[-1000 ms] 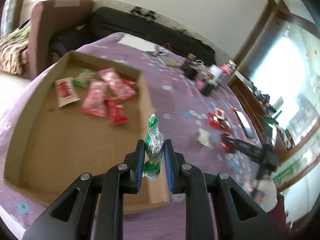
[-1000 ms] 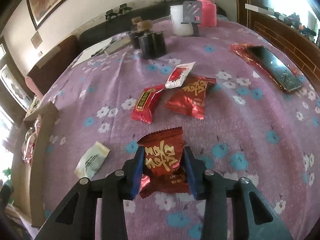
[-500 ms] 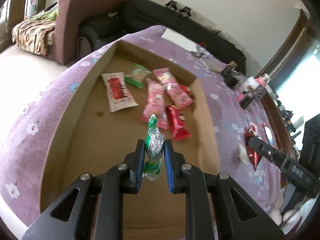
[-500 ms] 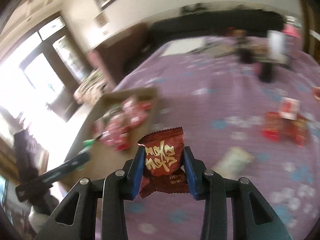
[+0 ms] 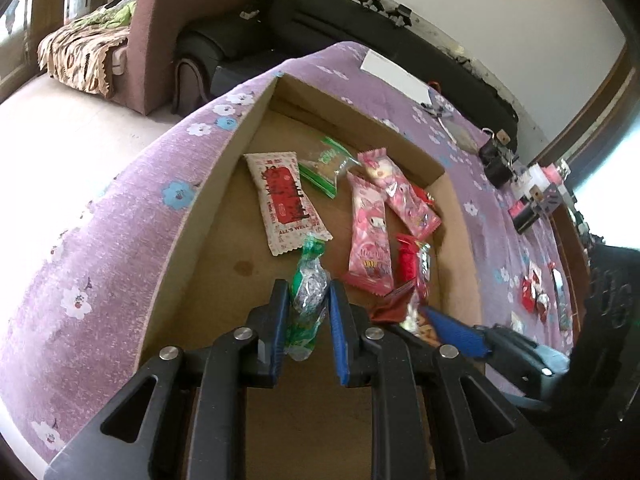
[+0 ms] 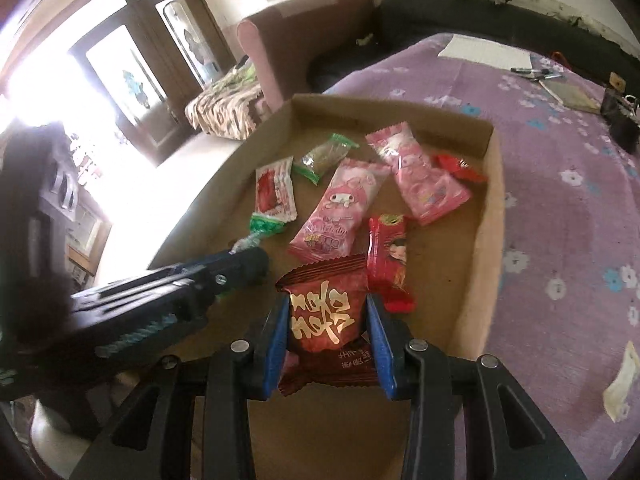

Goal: Organize snacks
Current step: 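Carry both snacks into the cardboard box and open both tools, then grasp a red gold-lettered packet with the right tool while the left tool grasps a white packet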

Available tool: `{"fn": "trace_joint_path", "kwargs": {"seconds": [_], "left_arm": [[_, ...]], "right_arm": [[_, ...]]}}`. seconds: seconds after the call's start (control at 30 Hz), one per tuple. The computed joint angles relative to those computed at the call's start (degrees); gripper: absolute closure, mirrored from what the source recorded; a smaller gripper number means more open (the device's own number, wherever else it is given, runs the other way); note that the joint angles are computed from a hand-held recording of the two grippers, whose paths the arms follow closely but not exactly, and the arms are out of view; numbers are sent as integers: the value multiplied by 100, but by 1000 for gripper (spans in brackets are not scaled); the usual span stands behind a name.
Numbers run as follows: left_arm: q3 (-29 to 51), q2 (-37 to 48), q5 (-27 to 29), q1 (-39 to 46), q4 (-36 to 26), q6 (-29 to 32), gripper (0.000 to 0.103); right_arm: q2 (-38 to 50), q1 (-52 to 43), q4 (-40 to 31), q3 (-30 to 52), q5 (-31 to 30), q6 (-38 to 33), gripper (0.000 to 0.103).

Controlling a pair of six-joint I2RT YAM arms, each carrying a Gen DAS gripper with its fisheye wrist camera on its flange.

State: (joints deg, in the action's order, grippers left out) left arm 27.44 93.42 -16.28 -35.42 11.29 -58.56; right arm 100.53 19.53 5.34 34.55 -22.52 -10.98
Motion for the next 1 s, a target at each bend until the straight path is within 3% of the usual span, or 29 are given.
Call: {"fn": "trace_joint_path", "kwargs": {"seconds": [0.07,0.3,0.37,0.5,0.57,0.77,0.87,1.0], "left_arm": [[-135,-170,-14,22,52,-74,78],[-426,-1020,-557,-317,-300,-507,78],[-398,-1226,-752,-482,-560,-709,75],[-237,-1500,-1210,-941,-1041,-1041,56],[-41,-1483,-1418,-1190,-1299,-1152,54],[616,-1011,-1503,-1630,-1610,-1139,54],[1002,-625,-1489,-1793,-1659,-1090,54],[1584,2,-1350,-1980,-1590,-916,54]], "right_arm": [[5,47,81,-50,31,-20,62],[-585,51,199,-433,-68,-56,56],[-902,-72,88,-545,-213,-86,53],[-1430,-502,-128,-716,-602,-218,49],[-1691,-876,-323,-791,-874,-369,48],[-1817,-2894,-1202,-633,-1796,-1501,45],[-1187,-4342,-1774,-32,-2153,-2334,44],[-116,-5622,-2116,1018,-2188,-2625,44]]}}
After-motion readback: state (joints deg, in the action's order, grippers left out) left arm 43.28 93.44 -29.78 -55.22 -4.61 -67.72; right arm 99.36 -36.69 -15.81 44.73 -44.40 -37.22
